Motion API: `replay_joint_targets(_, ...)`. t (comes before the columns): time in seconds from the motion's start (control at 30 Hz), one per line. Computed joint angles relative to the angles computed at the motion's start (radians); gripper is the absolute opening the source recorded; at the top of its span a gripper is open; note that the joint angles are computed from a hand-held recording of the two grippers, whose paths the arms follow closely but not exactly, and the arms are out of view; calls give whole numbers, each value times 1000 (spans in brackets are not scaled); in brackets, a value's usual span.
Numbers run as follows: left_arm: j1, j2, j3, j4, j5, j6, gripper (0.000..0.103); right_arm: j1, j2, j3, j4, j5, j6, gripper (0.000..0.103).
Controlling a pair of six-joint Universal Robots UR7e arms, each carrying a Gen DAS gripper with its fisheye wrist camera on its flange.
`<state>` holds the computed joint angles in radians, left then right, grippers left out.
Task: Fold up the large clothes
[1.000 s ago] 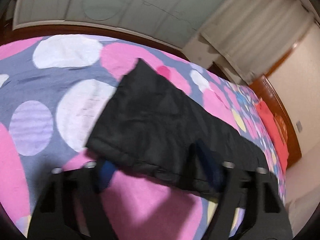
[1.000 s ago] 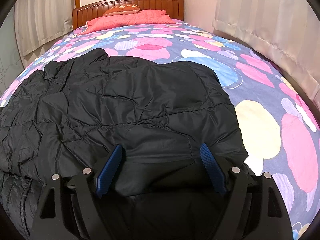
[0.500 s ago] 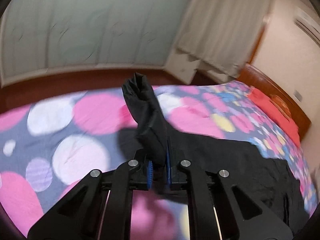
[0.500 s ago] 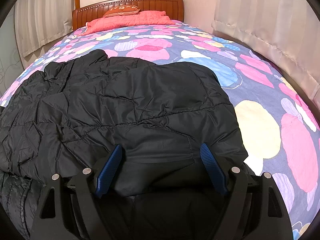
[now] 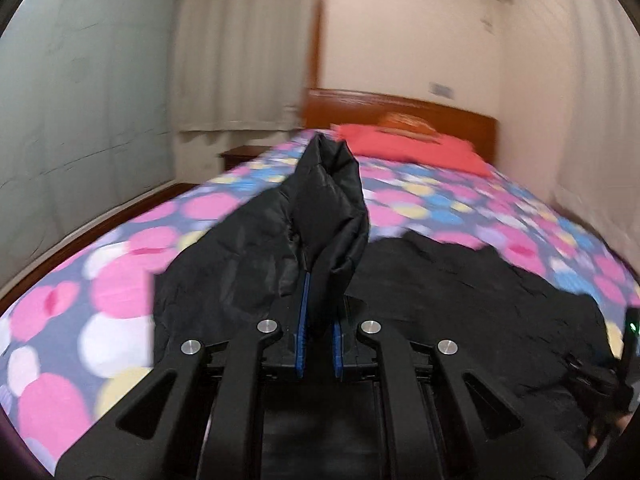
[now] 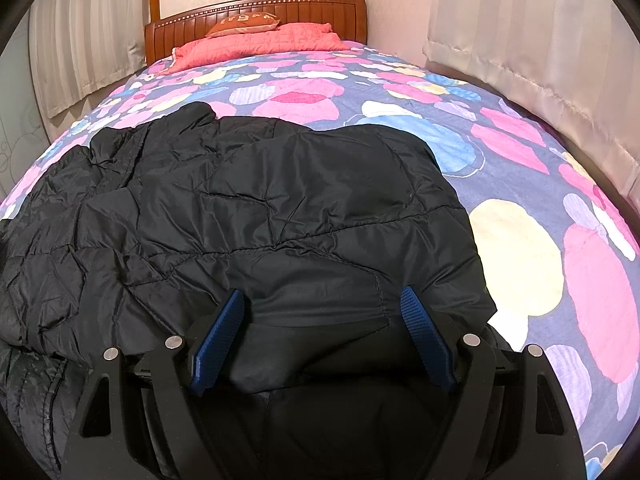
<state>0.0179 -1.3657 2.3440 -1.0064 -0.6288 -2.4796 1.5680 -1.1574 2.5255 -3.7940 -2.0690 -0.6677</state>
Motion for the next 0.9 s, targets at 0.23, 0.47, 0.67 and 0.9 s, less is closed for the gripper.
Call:
replay_joint_targets(0.23, 171, 219, -22, -550, 195, 466, 9, 2, -5, -1, 8, 4, 6, 80)
replay_joint_targets(0.47, 237, 385, -57, -889, 147, 812, 27, 1, -3, 4, 0, 5, 6, 80)
replay_joint_targets(0.67, 166, 333, -44, -786, 136, 714, 58, 8, -7, -3, 19, -7, 15, 79)
replay_joint_targets(0.9, 25, 152, 6, -404, -19, 390, 61, 96, -119, 1, 241, 58, 176, 79)
